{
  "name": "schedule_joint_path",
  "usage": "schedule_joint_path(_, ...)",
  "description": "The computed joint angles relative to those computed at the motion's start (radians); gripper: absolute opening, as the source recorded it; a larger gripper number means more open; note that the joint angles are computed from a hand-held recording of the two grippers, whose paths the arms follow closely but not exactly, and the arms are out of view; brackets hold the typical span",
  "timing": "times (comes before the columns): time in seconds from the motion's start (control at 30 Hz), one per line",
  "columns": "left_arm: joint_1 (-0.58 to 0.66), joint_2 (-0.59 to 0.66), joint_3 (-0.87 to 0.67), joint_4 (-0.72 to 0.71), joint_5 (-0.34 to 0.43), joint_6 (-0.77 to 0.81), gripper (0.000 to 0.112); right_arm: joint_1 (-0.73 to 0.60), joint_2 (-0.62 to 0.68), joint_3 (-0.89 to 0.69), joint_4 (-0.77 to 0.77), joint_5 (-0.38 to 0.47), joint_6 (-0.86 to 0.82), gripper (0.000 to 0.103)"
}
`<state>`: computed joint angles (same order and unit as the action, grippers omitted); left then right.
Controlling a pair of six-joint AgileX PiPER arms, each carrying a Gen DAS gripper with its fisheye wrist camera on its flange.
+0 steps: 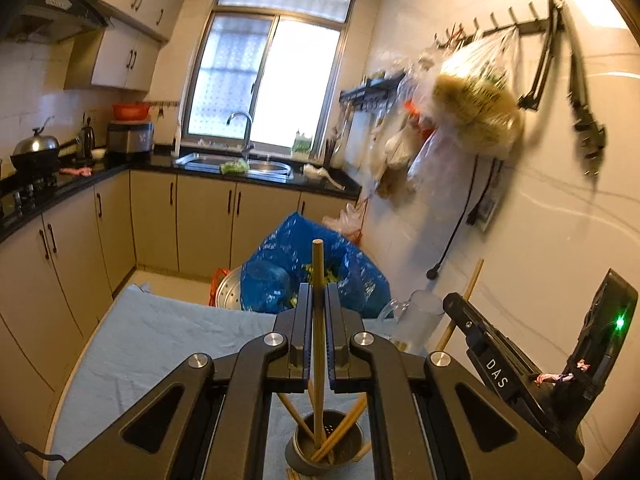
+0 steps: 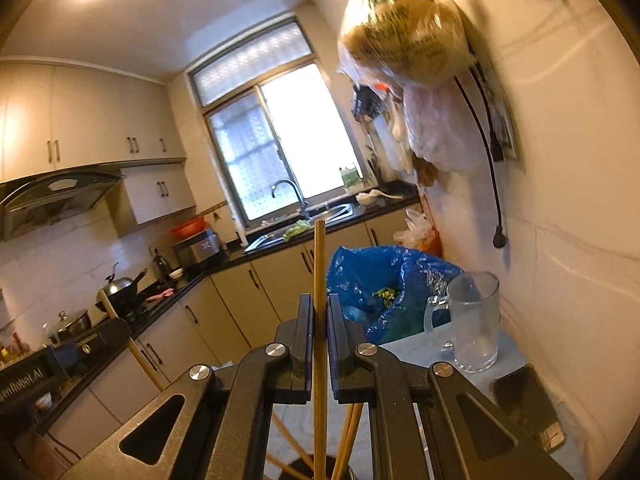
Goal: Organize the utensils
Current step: 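Lower the left gripper's stick into the grey cup while the right gripper drops its stick in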
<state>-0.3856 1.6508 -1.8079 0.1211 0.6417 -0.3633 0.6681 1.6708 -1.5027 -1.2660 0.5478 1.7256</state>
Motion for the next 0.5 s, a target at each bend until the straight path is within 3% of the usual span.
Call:
schedule_joint_path(0.2,-0.004,0.096,-0.031,-0.012,0.015,0.005,0.005,-0.028,0.073,0.005,0.027,-0.025,-0.014,0.006)
schedule_joint_path(0.5,0.005,0.09,0.048,-0.058,0.011,0.011,0.008,-0.04,0.098,0.049,0.157,-0.082,-0.16,0.007)
